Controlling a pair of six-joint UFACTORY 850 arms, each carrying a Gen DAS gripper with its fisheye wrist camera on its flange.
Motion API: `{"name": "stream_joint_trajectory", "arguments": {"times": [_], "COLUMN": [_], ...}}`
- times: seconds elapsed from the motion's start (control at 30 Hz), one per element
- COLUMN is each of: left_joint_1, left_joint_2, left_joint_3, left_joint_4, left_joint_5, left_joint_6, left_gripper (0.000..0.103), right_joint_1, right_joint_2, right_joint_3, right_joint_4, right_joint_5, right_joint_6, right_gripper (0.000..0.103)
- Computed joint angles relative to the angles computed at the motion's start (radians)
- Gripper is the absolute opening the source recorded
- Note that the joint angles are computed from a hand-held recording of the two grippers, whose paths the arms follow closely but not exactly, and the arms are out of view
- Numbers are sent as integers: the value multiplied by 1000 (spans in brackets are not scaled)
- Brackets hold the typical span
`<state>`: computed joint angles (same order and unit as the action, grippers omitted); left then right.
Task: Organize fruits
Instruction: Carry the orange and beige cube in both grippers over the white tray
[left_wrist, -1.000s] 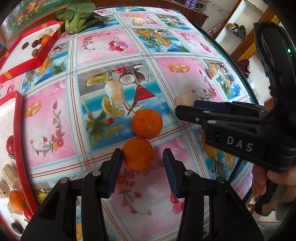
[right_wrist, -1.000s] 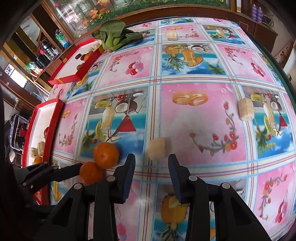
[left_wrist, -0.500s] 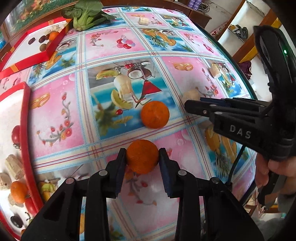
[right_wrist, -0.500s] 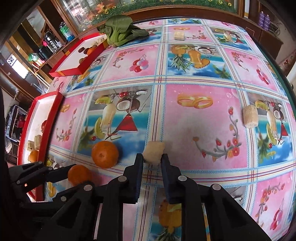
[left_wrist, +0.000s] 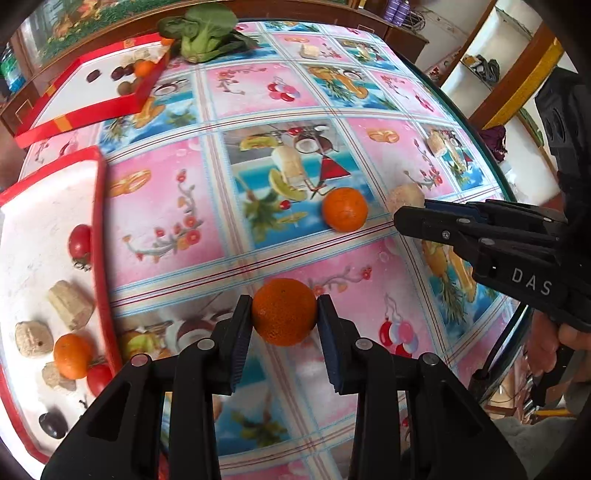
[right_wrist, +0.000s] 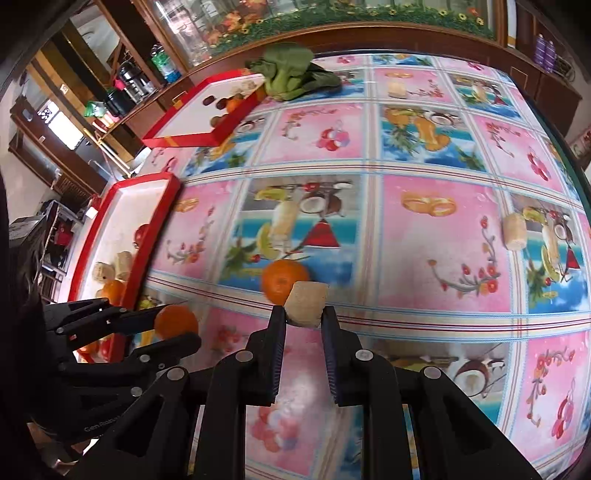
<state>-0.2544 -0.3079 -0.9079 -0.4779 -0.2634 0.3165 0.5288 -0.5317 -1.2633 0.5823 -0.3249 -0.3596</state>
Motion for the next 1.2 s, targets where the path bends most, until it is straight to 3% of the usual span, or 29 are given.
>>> {"name": "stream_joint_trajectory", "arguments": {"times": [0.43, 0.83, 1.03, 1.2], "left_joint_1": [168, 374, 447, 496], "left_joint_2": [147, 215, 226, 203], "left_joint_3": [117, 185, 215, 215], "left_joint_4": [-117, -94, -143, -181], "left_joint_5": [-12, -38, -37, -37], "left_joint_6": [137, 143, 204, 259], "left_gripper": [32, 32, 33, 33], "right_joint_1": [78, 179, 225, 254], "right_joint_2": [-43, -134, -209, -316], "right_joint_3": [-86, -221, -336, -512], "right_joint_4": [67, 66, 20, -51], "right_joint_5": [-44, -119, -165, -235], "right_joint_6": [-78, -108, -66, 9], "right_gripper": [20, 20, 20, 20]}}
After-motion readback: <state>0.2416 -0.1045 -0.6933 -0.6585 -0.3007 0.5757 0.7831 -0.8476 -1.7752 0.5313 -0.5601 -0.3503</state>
